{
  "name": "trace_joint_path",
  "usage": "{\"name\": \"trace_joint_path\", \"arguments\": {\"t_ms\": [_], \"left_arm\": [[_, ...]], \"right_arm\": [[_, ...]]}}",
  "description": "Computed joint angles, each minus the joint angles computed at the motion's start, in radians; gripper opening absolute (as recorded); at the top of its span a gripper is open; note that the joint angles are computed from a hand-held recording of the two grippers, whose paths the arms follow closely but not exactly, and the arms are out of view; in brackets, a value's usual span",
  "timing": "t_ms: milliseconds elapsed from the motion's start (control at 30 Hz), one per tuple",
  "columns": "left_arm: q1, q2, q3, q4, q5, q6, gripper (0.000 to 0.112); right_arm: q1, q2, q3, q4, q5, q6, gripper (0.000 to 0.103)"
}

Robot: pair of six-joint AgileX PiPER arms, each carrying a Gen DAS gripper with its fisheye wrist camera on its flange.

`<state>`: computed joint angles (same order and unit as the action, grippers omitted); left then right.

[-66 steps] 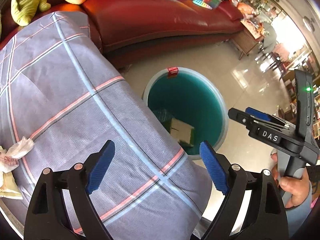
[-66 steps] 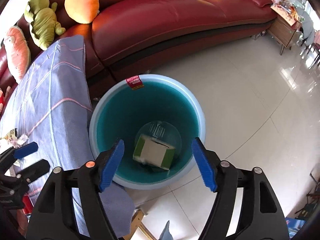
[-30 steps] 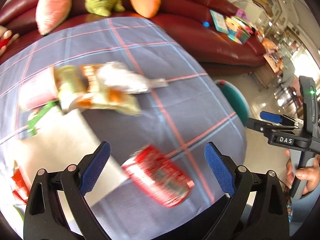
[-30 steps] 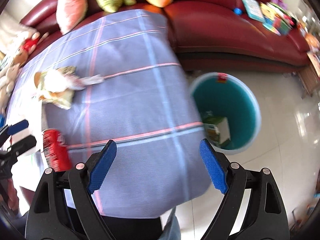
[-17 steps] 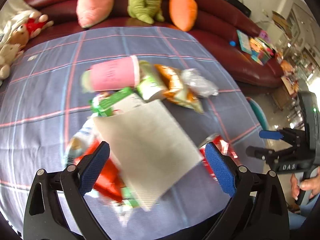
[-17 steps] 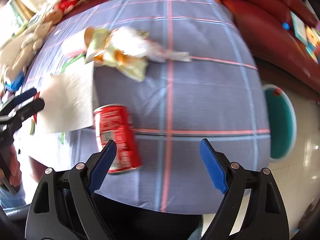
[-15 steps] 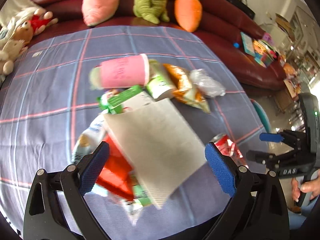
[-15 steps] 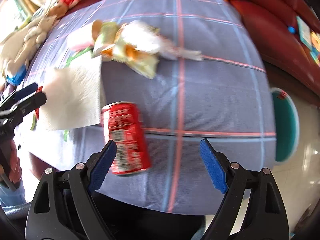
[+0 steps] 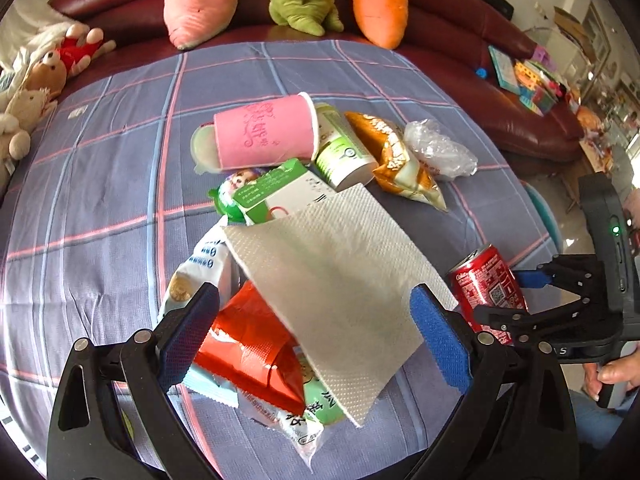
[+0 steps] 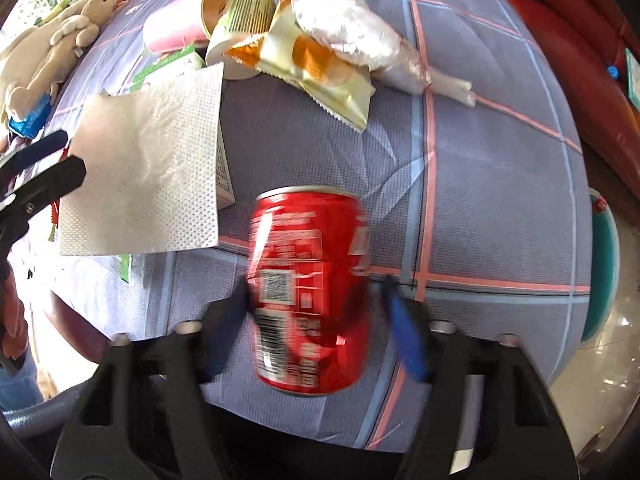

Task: Collect trash
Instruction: 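Grasp the red Coca-Cola can with the right tool while the left tool grasps the white napkin, then carry the red can and white napkin over the trash bin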

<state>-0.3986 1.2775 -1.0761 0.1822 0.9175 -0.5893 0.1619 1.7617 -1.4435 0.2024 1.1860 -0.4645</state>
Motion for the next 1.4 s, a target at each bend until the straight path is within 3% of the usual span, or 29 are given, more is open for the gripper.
{"name": "trace_joint_path", "arguments": {"t_ms": [100,367,567,933,967,1000,1067,1100,1400], "left_arm": [[-0.044,0.026,-0.036,0.027,0.009,-0.006,0.096],[-0.057,0.177,-0.08,0.018,0.013,0.058,0.096],[-0.061,0.196,-0.047,0.043,-0.021,0.038,0.095],[-0.158,0.175,-0.043,0.144,-0.006,-0.063,0.067],[-0.171,0.175,-0.044,0.159,-0.003,-0.078,0.058],[-0.184,0.171,-0.043,0.171,-0.002,-0.09,0.039],[-0.194,0.171,-0.053,0.158,-0.001,-0.088,0.015],[-0.201,0.177,-0.063,0.162,0.012,-0.099,0.009],[-0.159,0.113,-0.13,0.041,0.015,-0.067,0.005]], "right_arm": [[-0.01,-0.03,0.034,-0.004,-0.051,-0.027,0.058],[-0.095,-0.027,0.021,0.041,-0.034,-0.045,0.058],[-0.162,-0.014,0.007,0.074,-0.021,-0.08,0.059],[-0.185,-0.008,0.008,0.111,-0.016,-0.088,0.059],[-0.186,-0.009,0.01,0.113,-0.016,-0.089,0.059],[-0.191,-0.009,0.011,0.117,-0.017,-0.092,0.059],[-0.202,-0.011,0.012,0.126,-0.015,-0.099,0.059],[-0.205,-0.012,0.011,0.129,-0.013,-0.101,0.059],[-0.302,-0.028,-0.004,0.2,0.001,-0.142,0.058]]}}
